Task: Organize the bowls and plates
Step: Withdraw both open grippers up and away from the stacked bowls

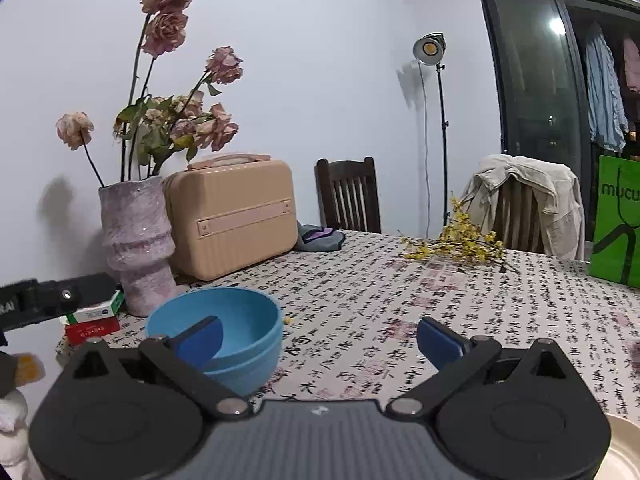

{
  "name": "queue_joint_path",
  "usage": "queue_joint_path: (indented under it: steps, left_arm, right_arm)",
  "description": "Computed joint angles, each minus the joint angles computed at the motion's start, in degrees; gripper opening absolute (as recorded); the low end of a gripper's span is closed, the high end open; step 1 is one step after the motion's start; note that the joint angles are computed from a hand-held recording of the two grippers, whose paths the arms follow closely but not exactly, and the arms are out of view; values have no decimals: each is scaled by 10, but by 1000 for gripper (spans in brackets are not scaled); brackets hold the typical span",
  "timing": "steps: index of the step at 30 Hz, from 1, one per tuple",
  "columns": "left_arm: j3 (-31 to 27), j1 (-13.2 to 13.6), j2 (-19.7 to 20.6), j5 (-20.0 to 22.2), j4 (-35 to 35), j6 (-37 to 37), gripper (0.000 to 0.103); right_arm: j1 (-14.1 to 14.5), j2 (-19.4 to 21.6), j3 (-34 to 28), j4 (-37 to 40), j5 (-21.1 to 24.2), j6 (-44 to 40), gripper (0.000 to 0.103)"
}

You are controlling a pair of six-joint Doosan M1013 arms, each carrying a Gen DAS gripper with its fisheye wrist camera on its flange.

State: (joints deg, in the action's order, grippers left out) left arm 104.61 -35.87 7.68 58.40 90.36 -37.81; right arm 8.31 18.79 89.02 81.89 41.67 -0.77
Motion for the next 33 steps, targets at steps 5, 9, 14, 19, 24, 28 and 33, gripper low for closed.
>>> queue_joint_path:
  steps: [5,9,14,19,24,28,33]
  left_arm:
    - [-8,-4,6,-1,6,-9,103]
    - [-18,-5,13,-5,6,-2,103]
    - [-30,-6,22,-15,11,1,103]
    - [-46,-8,34,-25,11,19,103]
    - [-61,-6,45,-43,13,25,103]
    - [-74,-4,55,-57,18,31,103]
    - [-94,-2,68,-73,11,52,103]
  right_arm:
    - [-10,0,0,6,-3,-3,103]
    - [-18,1,-3,9,-7,-1,103]
    - [-29,6,-9,14,-3,0,103]
    - [-39,10,-15,18,-10,5,103]
    - [-48,16,-21,21,-19,3,103]
    - [-57,21,-27,19,-24,5,103]
    - [-67,30,-35,26,-24,0,103]
